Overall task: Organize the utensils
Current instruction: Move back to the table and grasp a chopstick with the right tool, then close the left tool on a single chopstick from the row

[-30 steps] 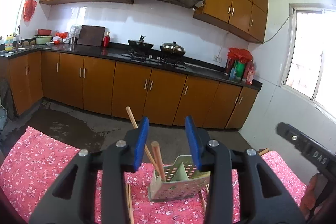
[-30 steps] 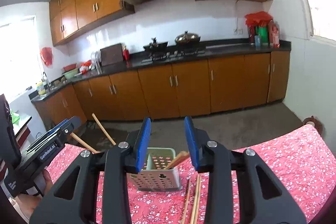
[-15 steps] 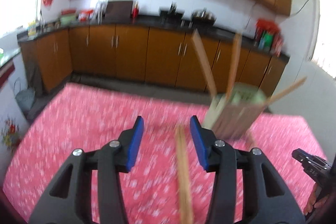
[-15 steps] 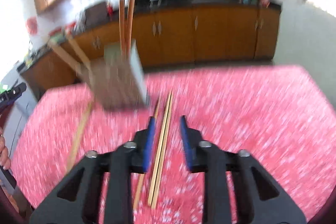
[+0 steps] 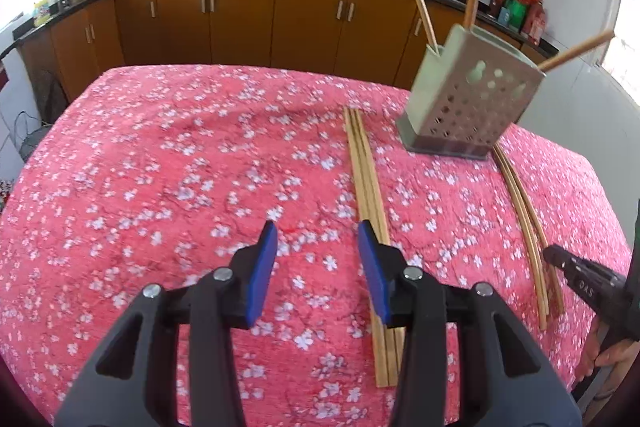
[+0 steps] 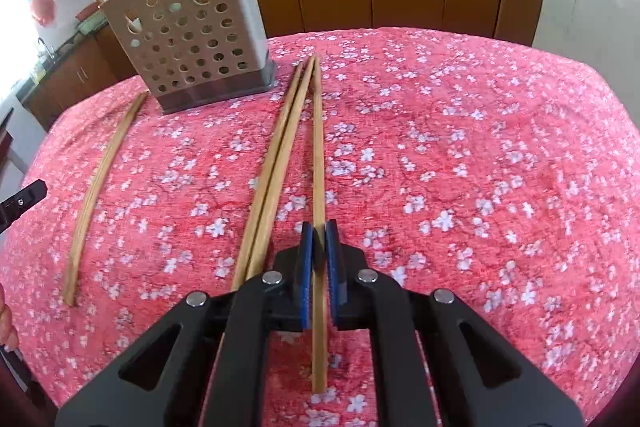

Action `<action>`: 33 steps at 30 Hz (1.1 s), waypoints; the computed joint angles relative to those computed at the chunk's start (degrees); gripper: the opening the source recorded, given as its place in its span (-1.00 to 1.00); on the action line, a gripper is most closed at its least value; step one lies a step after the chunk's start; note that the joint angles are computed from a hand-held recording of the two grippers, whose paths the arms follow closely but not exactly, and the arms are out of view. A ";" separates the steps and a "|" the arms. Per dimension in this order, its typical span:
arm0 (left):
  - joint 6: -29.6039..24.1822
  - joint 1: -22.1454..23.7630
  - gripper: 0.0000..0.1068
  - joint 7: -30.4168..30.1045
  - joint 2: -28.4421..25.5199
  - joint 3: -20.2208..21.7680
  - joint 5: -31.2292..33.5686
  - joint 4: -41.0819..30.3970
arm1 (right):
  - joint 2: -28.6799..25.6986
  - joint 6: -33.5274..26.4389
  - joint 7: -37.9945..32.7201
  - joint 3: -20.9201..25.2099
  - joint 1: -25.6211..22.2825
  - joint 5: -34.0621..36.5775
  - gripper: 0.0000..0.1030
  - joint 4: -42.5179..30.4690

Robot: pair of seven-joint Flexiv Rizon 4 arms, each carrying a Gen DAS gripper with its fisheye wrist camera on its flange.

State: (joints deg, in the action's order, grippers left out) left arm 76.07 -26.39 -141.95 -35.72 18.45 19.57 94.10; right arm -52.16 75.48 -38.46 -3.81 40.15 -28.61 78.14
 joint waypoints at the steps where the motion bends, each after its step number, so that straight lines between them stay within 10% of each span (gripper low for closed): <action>1: 0.36 0.75 -0.25 0.76 -0.21 -1.02 -0.45 0.02 | 0.02 0.57 0.75 -0.50 0.20 0.13 -0.85 0.32; 33: -1.06 0.34 -0.80 6.08 -6.25 -0.84 -2.69 -4.44 | 1.53 5.18 4.78 -6.42 2.77 -1.83 -0.85 4.85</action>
State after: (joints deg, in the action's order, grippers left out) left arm 75.02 -26.05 -135.87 -41.97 17.61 16.88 89.66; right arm -50.63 80.65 -33.68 -10.23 42.92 -30.44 82.99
